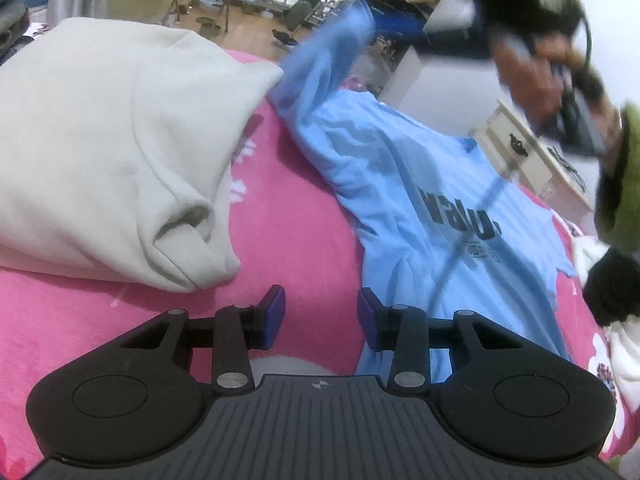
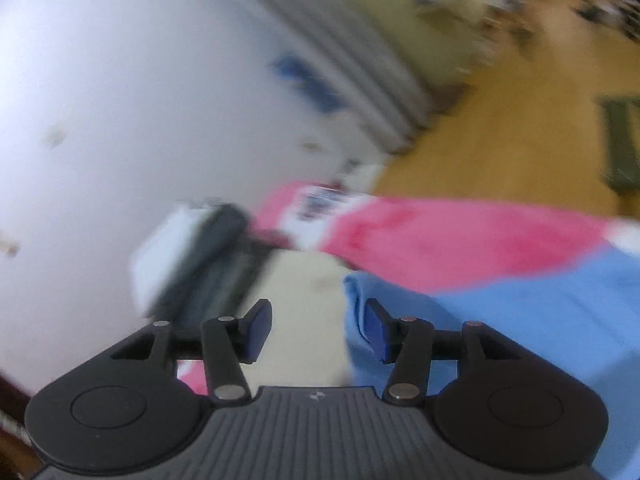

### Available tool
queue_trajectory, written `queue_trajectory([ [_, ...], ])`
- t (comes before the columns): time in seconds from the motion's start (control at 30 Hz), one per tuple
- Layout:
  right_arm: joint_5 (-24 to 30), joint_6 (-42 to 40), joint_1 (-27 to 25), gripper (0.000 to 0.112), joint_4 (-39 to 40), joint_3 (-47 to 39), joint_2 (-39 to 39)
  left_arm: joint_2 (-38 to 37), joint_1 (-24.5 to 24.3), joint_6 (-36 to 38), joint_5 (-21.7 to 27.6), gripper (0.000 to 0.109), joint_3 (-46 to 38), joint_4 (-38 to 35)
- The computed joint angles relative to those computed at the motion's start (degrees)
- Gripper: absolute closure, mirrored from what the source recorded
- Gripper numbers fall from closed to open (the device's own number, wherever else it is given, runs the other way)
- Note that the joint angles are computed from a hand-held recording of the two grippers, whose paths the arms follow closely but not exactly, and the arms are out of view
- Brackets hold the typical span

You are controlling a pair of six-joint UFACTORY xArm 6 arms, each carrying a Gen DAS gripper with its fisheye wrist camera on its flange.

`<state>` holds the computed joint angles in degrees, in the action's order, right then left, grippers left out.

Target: Fold clothes

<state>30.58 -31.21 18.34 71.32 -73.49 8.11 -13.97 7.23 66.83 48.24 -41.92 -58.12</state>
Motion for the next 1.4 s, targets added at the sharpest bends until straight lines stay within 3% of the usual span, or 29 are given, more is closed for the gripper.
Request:
queue_trajectory([
  [0.17,0.41,-8.00,-1.34,0.059,15.92,4.35,-0.42,0.06,-0.42,-0.42,-0.99,0.069,0.05,0.92],
  [0.43,3.23,-17.49,0.83,0.063,27.58,-3.26,4.28,0.36,-1.12,-0.71,-1.01,0.069,0.27,1.55],
  [0.53,2.68,-15.40,4.30,0.063,19.92,-9.98,8.73,0.55,-1.06,-1.02,-1.01,0.069,0.29,1.88],
  [0.7,1.09,-8.09,9.50,0.063,-2.57,-19.76,15.03,-0.04,-0.18,-0.07,-0.14,0.069,0.55,1.00],
  [0.83,-0.96,-10.92,8.06,0.063,3.30,-16.98,12.21,-0.27,0.85,0.61,0.56,0.069,0.64,0.28],
  [0.9,-3.97,-8.27,6.64,0.062,2.89,-14.12,10.29,0.19,1.09,0.50,0.78,0.069,0.35,0.00],
  [1.0,-7.73,1.32,4.44,0.062,-2.98,-8.68,7.87,0.50,1.22,0.22,0.90,0.069,0.20,0.13],
  [1.1,-7.99,8.54,3.16,0.065,-7.32,-5.19,6.95,0.32,0.99,-0.01,0.82,0.069,0.29,0.72],
  [1.3,-6.06,15.70,3.50,0.073,-11.67,-6.94,9.74,-0.10,0.15,-0.22,0.12,0.069,0.63,1.97],
  [1.4,-4.41,24.75,4.16,0.076,-22.53,-9.23,12.01,-0.09,-0.02,-0.31,0.17,0.069,0.78,2.37],
])
